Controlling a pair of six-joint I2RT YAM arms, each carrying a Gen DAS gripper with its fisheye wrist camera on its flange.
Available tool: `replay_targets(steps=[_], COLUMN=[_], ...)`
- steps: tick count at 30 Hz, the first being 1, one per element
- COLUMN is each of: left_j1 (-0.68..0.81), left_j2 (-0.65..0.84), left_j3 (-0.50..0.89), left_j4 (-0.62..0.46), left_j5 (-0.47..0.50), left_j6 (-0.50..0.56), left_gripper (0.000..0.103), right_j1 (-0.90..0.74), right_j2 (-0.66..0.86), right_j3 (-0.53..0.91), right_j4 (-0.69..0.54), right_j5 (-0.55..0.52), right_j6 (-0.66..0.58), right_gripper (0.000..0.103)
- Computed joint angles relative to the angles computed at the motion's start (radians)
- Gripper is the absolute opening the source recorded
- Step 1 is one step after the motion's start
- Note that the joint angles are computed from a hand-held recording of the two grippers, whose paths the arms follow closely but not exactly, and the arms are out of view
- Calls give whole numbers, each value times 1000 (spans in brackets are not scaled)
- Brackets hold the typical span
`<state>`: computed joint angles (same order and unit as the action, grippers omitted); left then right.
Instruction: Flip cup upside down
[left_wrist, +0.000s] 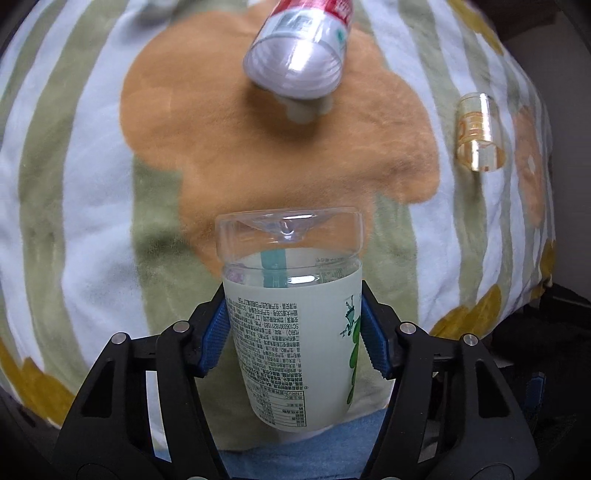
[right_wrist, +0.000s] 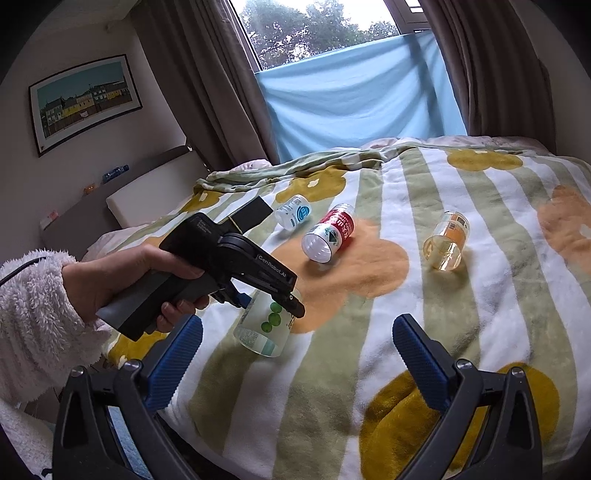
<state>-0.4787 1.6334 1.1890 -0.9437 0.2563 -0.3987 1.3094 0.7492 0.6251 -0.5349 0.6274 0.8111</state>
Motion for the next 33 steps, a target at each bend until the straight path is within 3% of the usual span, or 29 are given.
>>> replay_targets(steps=[3, 6, 11, 15, 18, 26, 33], left_j1=[-25, -60, -55, -86, -116, -144, -194], left_j2=[-132, -246, -342, -381, -398, -435, -501], left_j3=[-111, -232, -453, -546, -579, -629, -666], left_j4=[192, 365, 653, 772, 803, 808, 771], left_j5=[-67, -193, -270, -367, -416, -426, -472], left_j6=[11, 29, 4, 32, 60, 66, 70], left_gripper=[60, 60, 60, 60, 60, 60, 60], right_j1=[27, 53, 103, 135, 152, 143, 135], right_j2=[7, 20, 30, 46, 49, 73, 85], right_j3=[-3, -8, -17, -10, -14, -16, -24], right_j4=[11, 22, 15, -19, -29, -5, 31], right_j5=[31, 51, 82, 108, 123, 104, 91], right_j6=[10, 33, 105, 148, 170, 170, 151], right_gripper=[103, 103, 103, 103, 103, 103, 103])
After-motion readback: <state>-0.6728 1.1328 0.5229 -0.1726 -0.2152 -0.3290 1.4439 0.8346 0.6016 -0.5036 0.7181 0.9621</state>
